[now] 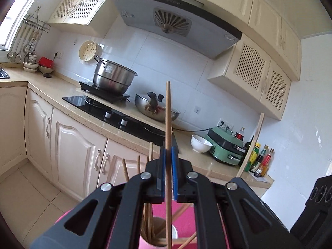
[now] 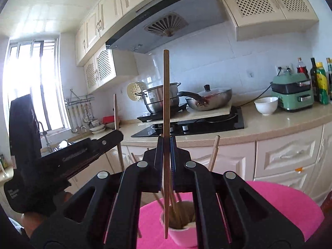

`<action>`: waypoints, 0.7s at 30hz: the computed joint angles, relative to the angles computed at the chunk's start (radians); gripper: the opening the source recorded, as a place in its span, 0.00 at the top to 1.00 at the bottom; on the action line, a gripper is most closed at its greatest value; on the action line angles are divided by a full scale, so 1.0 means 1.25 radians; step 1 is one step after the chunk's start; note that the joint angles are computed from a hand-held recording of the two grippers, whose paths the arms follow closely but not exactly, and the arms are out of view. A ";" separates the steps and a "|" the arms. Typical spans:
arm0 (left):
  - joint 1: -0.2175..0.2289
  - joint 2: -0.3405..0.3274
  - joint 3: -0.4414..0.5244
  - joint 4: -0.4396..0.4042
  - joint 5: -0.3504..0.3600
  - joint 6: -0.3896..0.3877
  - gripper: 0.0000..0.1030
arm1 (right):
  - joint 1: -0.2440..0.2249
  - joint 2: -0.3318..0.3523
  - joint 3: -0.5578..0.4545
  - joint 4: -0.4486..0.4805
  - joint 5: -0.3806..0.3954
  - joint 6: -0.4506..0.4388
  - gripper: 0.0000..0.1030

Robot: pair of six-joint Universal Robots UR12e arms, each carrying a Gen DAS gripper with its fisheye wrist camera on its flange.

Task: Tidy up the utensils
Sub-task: 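Lift both held chopsticks upright over the pink cup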

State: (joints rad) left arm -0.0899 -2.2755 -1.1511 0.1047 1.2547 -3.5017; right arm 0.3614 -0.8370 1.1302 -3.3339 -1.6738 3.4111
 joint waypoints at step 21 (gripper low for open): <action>-0.021 -0.078 0.054 -0.005 0.038 0.062 0.95 | -0.015 0.034 -0.025 0.002 0.040 -0.045 0.94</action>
